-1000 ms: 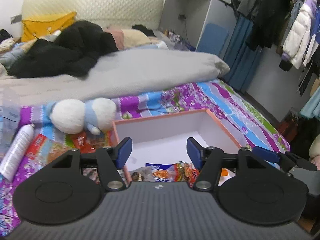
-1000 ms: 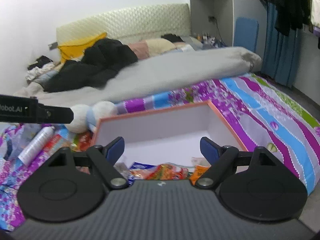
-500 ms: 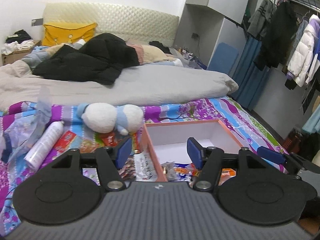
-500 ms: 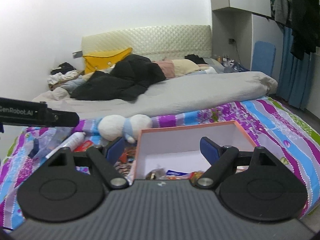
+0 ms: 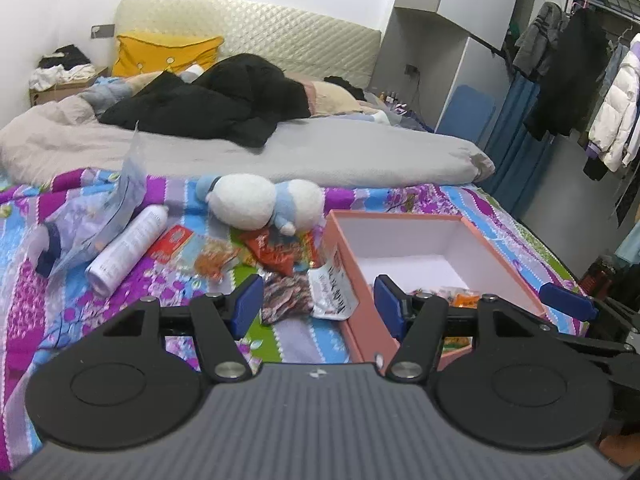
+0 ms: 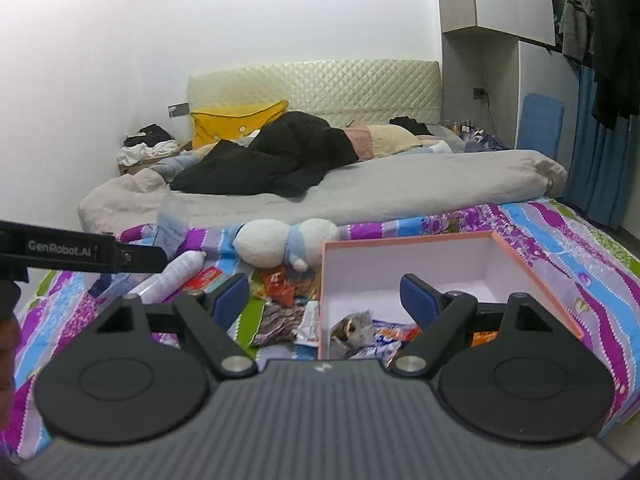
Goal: Organize snacks
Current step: 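Withdraw both tools from the box back toward the snack pile, then grasp the red-topped clear spicy-strip bag with the left gripper while the right grasps the white shrimp-flavour bag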
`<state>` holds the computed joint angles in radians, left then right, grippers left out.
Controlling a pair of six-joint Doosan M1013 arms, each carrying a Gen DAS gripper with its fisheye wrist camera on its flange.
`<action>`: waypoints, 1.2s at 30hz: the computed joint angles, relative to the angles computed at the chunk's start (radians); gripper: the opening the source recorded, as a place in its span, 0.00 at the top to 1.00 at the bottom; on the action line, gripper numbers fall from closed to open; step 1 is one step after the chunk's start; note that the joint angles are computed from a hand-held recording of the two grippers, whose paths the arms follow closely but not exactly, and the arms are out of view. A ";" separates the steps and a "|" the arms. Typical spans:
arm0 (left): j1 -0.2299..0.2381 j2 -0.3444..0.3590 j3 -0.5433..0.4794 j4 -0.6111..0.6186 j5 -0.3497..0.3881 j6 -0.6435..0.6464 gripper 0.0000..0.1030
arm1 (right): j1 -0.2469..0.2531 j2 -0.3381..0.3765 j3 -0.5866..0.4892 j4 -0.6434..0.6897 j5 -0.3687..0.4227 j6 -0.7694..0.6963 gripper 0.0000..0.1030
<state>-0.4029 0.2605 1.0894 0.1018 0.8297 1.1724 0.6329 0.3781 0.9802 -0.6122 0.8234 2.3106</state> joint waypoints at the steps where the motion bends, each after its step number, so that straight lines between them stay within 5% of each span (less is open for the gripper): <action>1: 0.001 -0.006 0.013 0.003 -0.001 -0.006 0.35 | 0.005 -0.002 0.007 -0.007 -0.001 0.008 0.18; 21: 0.022 -0.118 0.226 0.030 -0.080 -0.083 0.35 | 0.070 -0.036 0.137 -0.039 -0.078 0.099 0.18; 36: 0.073 -0.125 0.315 -0.036 -0.114 -0.078 0.35 | 0.105 0.004 0.146 -0.122 -0.022 0.121 0.18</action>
<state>-0.3300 0.1358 1.4046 0.0657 0.7153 1.0941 0.7383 0.3819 1.1263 -0.7342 0.8010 2.4317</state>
